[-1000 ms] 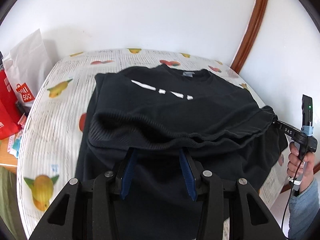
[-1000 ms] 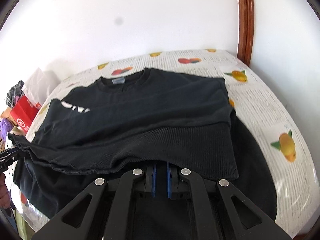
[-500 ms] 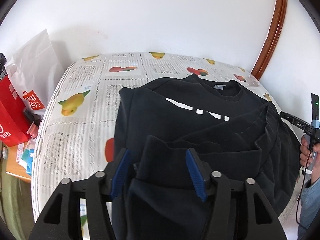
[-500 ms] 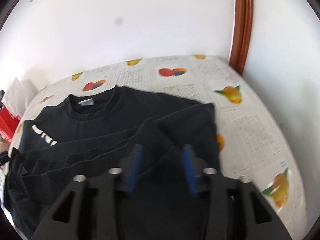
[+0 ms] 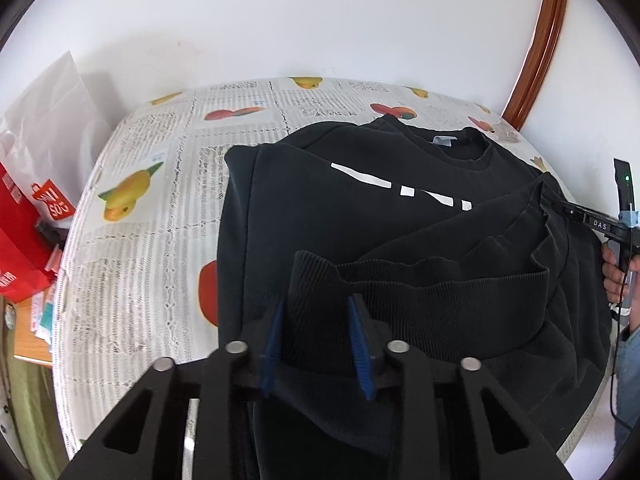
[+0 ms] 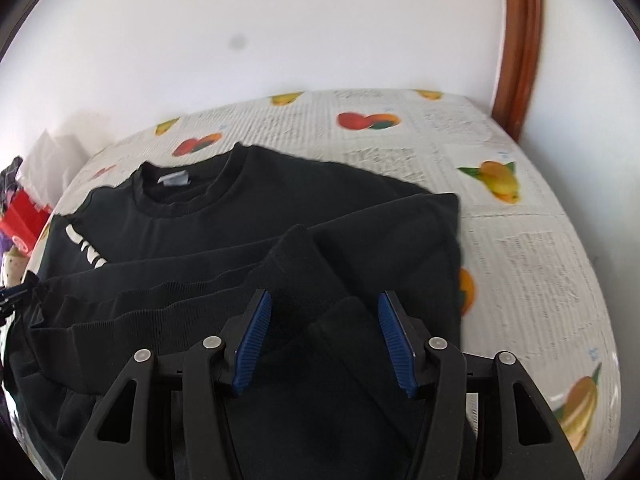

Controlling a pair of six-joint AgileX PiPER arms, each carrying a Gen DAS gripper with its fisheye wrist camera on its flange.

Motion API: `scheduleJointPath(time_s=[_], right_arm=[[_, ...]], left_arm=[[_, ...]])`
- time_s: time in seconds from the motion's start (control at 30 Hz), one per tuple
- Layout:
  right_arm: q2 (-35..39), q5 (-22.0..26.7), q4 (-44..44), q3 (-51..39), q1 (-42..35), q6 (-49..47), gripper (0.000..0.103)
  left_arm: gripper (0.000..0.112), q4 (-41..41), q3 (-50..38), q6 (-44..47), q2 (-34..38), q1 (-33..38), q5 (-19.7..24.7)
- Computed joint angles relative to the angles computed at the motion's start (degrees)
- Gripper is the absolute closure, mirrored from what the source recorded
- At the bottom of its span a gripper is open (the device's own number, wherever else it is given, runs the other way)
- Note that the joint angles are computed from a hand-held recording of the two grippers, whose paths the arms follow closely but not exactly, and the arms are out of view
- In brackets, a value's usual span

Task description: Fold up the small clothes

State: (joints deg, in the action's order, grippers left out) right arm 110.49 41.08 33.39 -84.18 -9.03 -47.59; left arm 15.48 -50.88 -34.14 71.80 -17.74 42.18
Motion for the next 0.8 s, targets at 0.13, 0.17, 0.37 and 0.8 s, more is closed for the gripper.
scheduleJointPath(time_s=[0.13,0.17,0.37,0.8], right_arm=[[-2.10,-3.98,0.76,3.07,1.14,-1.79,0.087],[-3.14,-4.09,4.07,4.15,0.30,-4.98,0.088],[-7.86,2.07,23.32,3.47,-6.70,-16.50,0.090],[3.40,-3.54,13.03,-10.38,-4.16,-0.13,0.090]], left_arm=[[0.105,4.86,-0.53,-4.81,-2.30,-3.09,2.78],[0.105,4.68,-1.00,-5.31,-3.26,-3.08,3.29],[0.106,6.55,-9.04,-8.69,-3.01,-1.94,6.32],[0.106,4.99,-23.09,-5.20,17.16,3.72,0.93]])
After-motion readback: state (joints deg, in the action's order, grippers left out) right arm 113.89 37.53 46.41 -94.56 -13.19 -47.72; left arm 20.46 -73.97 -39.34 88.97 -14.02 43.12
